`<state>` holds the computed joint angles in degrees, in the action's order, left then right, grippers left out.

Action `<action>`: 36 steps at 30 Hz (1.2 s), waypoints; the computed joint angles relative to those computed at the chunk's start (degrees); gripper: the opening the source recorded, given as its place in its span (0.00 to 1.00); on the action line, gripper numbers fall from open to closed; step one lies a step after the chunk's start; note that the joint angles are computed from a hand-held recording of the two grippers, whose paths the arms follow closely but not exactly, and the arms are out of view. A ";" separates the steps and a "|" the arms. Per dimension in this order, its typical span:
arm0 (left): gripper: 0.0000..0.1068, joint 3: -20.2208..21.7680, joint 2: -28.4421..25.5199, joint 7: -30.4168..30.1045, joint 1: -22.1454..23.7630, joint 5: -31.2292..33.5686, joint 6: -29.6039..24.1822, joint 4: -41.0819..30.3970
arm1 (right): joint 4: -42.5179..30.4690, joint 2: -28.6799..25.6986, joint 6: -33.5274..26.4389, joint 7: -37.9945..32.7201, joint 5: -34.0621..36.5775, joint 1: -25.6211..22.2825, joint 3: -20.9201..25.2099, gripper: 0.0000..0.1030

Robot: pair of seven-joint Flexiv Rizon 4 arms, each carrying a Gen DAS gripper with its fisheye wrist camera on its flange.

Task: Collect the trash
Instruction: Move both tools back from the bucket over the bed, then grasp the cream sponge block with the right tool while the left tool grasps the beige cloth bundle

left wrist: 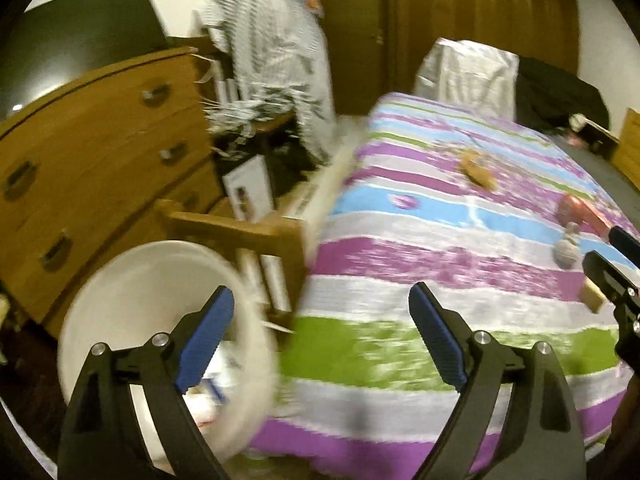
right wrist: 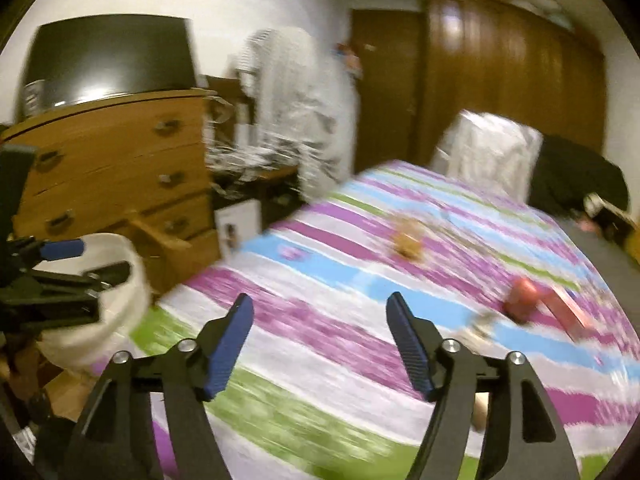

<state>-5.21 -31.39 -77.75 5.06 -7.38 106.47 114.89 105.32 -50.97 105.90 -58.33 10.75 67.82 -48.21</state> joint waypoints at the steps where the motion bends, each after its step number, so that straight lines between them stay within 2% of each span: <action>1: 0.80 -0.88 -0.56 0.25 -0.12 0.31 -0.53 -0.62 | 1.52 0.68 0.47 -0.04 0.42 -1.05 0.56 0.72; 6: 0.80 -3.79 -3.51 2.27 -1.69 1.22 -2.95 -4.32 | 7.80 3.80 1.78 -0.85 1.84 -7.70 4.47 0.75; 7: 0.80 -5.31 -4.19 2.91 -1.21 1.52 -3.92 -5.31 | 8.60 4.73 1.98 -1.61 1.43 -10.13 6.44 0.77; 9: 0.80 -9.65 -5.64 5.16 0.90 2.28 -7.16 -7.60 | 8.67 7.33 3.28 -5.58 0.70 -18.13 14.54 0.78; 10: 0.80 -10.75 -6.21 6.13 1.03 2.09 -8.47 -8.58 | 8.77 8.30 3.35 -4.40 -2.88 -22.13 17.87 0.78; 12: 0.80 -13.32 -8.21 9.38 1.50 1.74 -12.12 -11.97 | 10.92 9.36 6.01 6.00 -19.51 -30.13 21.80 0.78; 14: 0.80 -14.58 -9.78 12.46 1.10 0.85 -14.53 -14.49 | 10.38 9.48 7.64 9.75 -30.88 -38.13 26.90 0.78; 16: 0.80 -14.59 -11.67 14.76 -0.57 -0.72 -18.28 -18.49 | 8.07 9.84 5.56 5.49 -32.93 -45.86 36.18 0.78; 18: 0.80 -18.67 -13.72 18.79 0.96 -2.90 -23.39 -21.79 | 4.35 9.53 0.98 -5.91 -24.70 -50.81 45.51 0.73; 19: 0.76 -20.76 -15.10 21.21 1.57 -4.07 -26.84 -24.07 | 2.63 9.21 -1.26 -9.52 -22.99 -53.88 50.18 0.70; 20: 0.75 -21.98 -16.20 23.21 1.67 -4.88 -28.44 -25.62 | 1.14 8.36 -2.95 -11.48 -23.63 -57.81 54.85 0.60; 21: 0.75 -24.01 -17.68 26.57 2.11 -5.42 -30.96 -27.65 | -0.28 7.13 -4.40 -12.35 -24.92 -60.98 58.57 0.54; 22: 0.75 -26.00 -19.32 30.45 2.41 -5.86 -34.70 -30.18 | -1.08 6.52 -5.20 -12.12 -26.38 -62.54 60.43 0.54; 23: 0.75 -27.05 -20.49 33.37 2.32 -6.36 -37.80 -32.20 | -1.61 5.97 -5.53 -12.36 -26.79 -63.20 61.33 0.51; 24: 0.75 -27.32 -21.87 36.03 1.43 -6.50 -40.95 -34.96 | -2.48 5.25 -6.22 -12.49 -27.25 -63.82 62.23 0.43; 27: 0.75 -24.85 -25.93 39.79 -3.28 -6.88 -49.11 -44.15 | -2.53 4.32 -4.34 -12.02 -26.40 -63.93 62.50 0.34; 29: 0.75 -23.48 -27.92 40.60 -5.32 -8.23 -52.59 -48.34 | -1.13 4.11 -1.52 -11.09 -25.98 -66.41 65.30 0.33; 30: 0.75 -23.10 -29.59 41.31 -6.35 -9.16 -56.44 -51.65 | -0.30 4.21 -0.28 -10.55 -26.09 -67.04 65.81 0.33; 34: 0.75 -19.53 -32.51 43.14 -10.26 -10.39 -62.22 -57.83 | 3.30 5.06 4.77 -7.30 -25.56 -65.99 63.97 0.33; 36: 0.56 -15.61 -33.77 41.51 -13.13 -9.84 -61.55 -60.14 | 4.93 5.66 6.97 -6.18 -25.06 -64.07 61.63 0.33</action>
